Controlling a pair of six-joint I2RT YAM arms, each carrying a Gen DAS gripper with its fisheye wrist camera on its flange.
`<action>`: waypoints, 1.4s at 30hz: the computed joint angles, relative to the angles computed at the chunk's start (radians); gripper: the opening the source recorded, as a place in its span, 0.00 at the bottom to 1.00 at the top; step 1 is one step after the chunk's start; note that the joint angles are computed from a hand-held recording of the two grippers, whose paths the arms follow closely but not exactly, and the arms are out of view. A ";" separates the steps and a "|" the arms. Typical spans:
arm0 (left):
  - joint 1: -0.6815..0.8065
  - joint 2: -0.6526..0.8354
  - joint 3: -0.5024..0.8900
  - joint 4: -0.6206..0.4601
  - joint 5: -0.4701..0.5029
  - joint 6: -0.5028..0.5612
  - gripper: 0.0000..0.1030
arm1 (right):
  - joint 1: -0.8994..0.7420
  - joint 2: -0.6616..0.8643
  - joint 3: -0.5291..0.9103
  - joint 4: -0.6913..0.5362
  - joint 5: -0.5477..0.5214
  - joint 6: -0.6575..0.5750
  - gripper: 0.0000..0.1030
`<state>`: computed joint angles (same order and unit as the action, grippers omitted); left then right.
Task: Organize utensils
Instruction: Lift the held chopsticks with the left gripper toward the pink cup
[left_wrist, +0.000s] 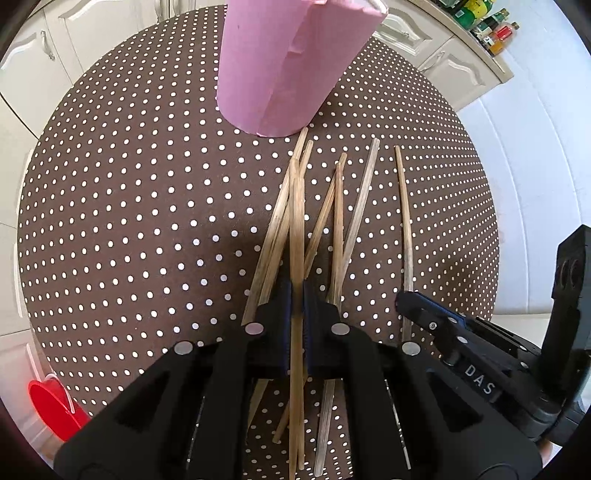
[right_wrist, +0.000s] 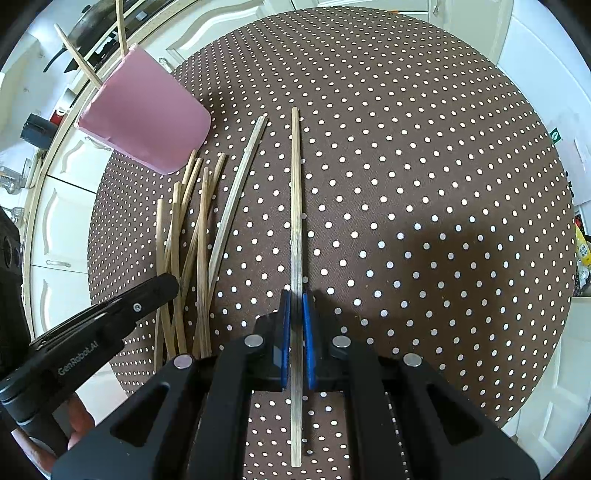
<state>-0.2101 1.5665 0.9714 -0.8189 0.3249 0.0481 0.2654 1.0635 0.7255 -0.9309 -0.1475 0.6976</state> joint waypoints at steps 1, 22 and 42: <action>0.006 -0.008 0.013 -0.020 0.001 0.007 0.06 | 0.000 0.000 -0.001 0.001 0.000 0.001 0.06; 0.023 -0.339 0.102 -0.248 -0.141 0.044 0.06 | -0.050 -0.165 0.158 -0.068 0.028 -0.008 0.05; -0.106 -0.414 0.295 -0.302 -0.297 -0.097 0.06 | -0.061 -0.204 0.368 -0.026 0.086 -0.047 0.05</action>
